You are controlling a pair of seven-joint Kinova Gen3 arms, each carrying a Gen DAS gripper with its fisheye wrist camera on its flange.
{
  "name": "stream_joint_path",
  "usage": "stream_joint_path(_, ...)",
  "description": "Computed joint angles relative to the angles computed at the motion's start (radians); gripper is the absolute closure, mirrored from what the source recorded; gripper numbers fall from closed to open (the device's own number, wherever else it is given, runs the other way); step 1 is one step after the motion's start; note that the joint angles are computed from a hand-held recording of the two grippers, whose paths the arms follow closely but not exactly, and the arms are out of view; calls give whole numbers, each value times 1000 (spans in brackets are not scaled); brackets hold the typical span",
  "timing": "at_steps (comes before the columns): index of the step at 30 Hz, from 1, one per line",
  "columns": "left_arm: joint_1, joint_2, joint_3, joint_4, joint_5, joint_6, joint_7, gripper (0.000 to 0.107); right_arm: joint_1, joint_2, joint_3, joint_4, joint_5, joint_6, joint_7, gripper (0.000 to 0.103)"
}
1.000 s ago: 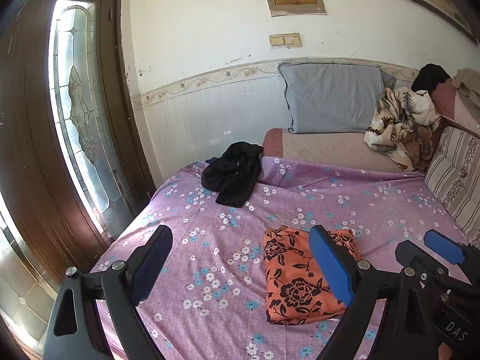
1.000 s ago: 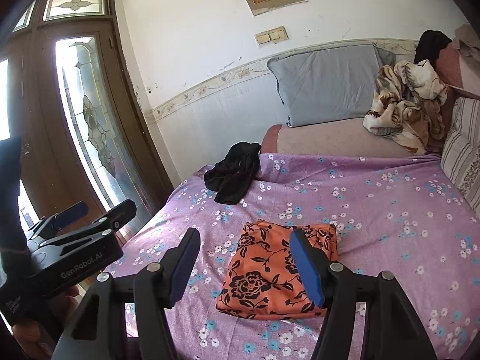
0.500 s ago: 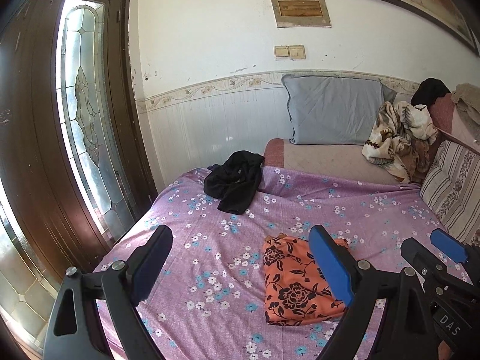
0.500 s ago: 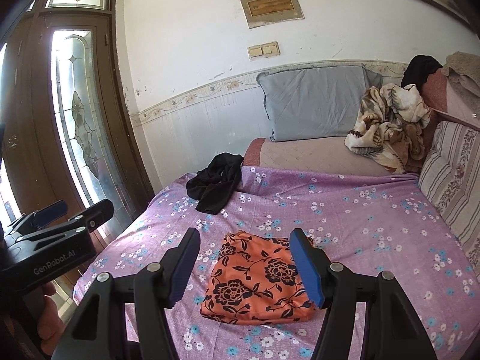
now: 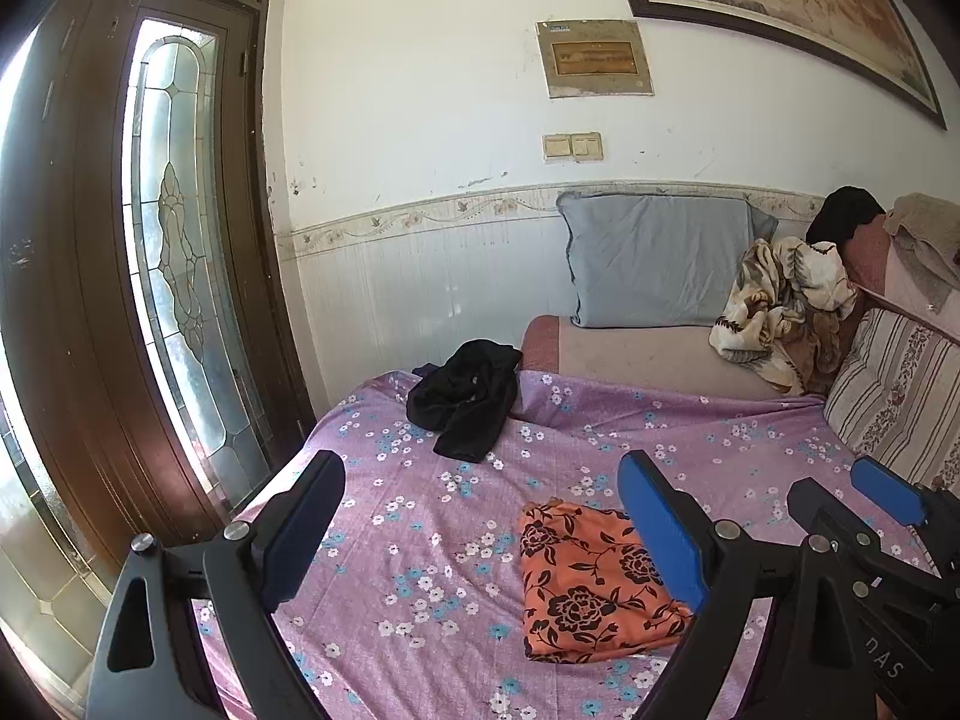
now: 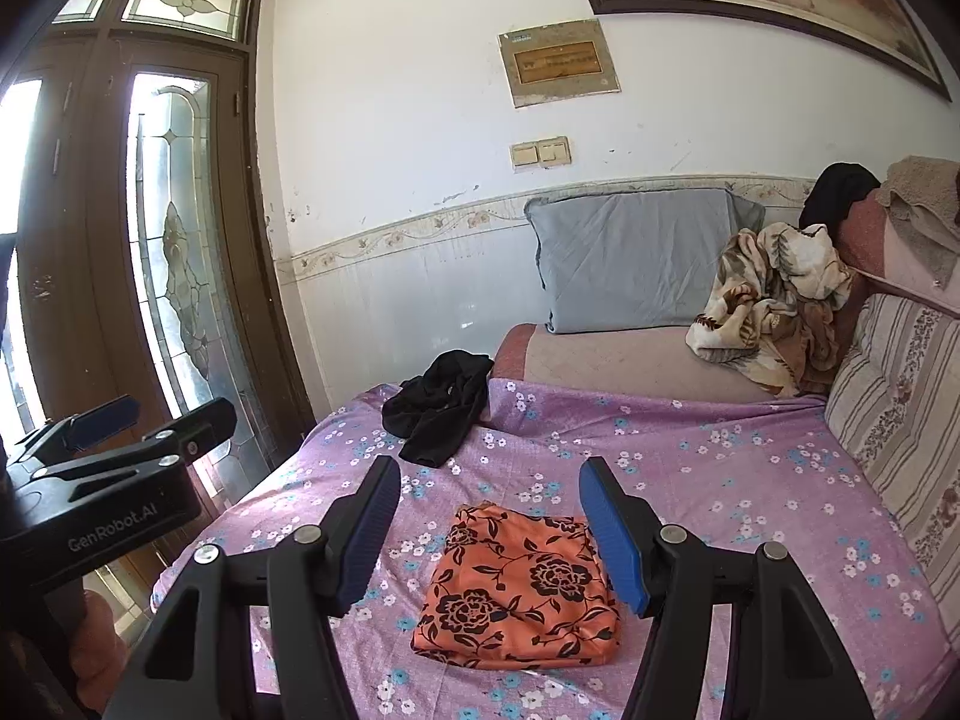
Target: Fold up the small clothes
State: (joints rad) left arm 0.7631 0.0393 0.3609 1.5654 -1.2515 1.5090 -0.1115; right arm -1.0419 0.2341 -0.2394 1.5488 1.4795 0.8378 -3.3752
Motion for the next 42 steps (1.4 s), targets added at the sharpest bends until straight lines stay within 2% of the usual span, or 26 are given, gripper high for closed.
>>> stream_joint_path(12,32,1,12,-15,-32,21,-5,14,-17,-6,-3,-4,-4,56,12,37)
stream_joint_path(15,37,3,16,-15,-42,25,-1,4,-16,-8,-6,-4,-3,61,15,37)
stream_joint_path(19,51,5,21,-12,-67,39,3,4,-19,-5,-8,-7,0,69,19,37)
stream_joint_path(28,44,-3,18,-8,-64,22,-2,4,-21,3,-1,-24,-24,95,42,37)
stream_joint_path(42,-7,-25,18,17,-34,-41,9,4,-24,26,19,-61,-56,69,94,37)
